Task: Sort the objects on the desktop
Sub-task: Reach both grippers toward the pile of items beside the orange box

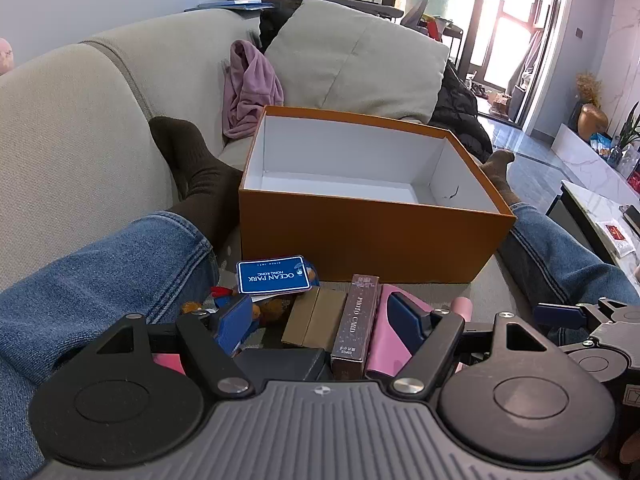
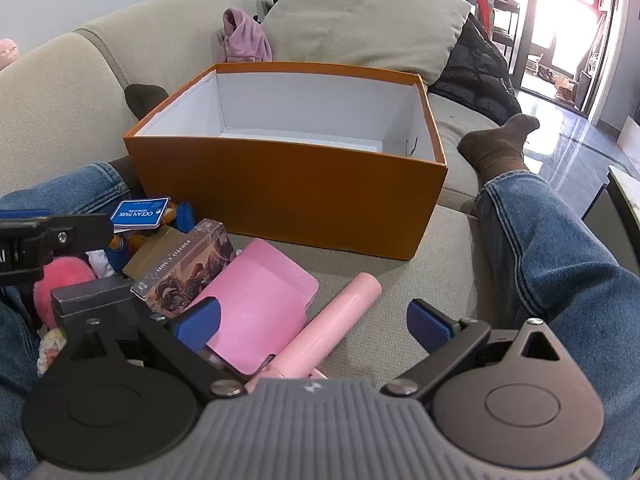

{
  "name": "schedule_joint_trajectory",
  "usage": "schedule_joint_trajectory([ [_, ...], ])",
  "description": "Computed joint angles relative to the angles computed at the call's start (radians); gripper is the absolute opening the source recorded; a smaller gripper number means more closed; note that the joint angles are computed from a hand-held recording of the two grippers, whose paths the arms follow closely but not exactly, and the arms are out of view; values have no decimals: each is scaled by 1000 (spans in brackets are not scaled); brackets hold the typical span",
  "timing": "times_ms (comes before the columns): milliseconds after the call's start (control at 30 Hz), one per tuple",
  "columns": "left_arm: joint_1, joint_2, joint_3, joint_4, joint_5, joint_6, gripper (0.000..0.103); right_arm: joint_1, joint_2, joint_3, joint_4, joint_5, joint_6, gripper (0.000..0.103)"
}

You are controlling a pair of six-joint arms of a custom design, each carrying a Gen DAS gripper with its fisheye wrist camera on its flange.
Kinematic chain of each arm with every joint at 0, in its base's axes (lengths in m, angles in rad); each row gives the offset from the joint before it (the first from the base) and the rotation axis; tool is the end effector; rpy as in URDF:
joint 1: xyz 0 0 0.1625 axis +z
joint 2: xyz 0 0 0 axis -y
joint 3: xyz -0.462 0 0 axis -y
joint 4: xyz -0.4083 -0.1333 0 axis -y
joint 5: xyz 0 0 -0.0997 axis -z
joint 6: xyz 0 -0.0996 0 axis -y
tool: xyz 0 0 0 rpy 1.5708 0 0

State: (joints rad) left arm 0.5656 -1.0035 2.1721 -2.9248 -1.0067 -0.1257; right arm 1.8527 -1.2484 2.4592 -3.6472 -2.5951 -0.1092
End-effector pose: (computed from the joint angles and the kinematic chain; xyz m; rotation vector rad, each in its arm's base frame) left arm -0.3404 -0.4370 0.1121 1.0809 2.4678 -0.6295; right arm 0.1560 -0.3653 0.2609 -0.1204 -2.0536 1.0130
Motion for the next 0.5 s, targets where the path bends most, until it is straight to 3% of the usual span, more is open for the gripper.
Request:
schedule_joint_trajectory([
  [500,26,-8,-16,24,-24,3,87,-10,-4,11,-45,32,-17,96],
])
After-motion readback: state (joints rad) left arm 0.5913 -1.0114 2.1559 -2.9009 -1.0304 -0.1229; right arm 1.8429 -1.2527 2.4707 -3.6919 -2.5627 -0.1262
